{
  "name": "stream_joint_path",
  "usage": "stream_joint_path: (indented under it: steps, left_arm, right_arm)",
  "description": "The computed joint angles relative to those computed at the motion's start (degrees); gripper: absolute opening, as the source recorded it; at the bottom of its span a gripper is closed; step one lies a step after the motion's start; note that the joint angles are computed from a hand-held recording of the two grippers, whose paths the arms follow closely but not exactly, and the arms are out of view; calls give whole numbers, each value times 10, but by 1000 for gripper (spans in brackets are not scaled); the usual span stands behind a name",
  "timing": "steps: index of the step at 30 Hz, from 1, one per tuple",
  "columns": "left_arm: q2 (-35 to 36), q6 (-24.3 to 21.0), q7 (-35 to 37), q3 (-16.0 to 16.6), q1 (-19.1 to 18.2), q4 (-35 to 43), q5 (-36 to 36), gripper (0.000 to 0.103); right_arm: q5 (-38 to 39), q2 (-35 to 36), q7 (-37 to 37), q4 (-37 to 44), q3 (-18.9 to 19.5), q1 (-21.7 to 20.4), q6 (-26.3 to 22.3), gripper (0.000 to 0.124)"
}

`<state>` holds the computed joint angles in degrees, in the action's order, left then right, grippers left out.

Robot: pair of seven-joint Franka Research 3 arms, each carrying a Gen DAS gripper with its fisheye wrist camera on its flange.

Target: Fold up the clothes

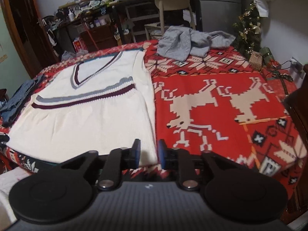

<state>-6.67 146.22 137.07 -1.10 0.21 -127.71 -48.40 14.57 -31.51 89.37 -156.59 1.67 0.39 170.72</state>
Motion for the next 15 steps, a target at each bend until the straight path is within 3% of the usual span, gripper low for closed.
stream_joint_path:
  steps: [4,11,15]
  left_arm:
    - [-1,-2,1,1,1,-1,2,7]
    - [-9,-16,2,7,4,3,6,6]
    - [-1,-23,-8,6,8,9,25,7]
  right_arm:
    - [-25,17,12,10,24,-24,-12,6]
    - [-31,-45,38,-2,19,-19,-63,4]
    - [-28,-50,43,-9,13,-14,-68,4]
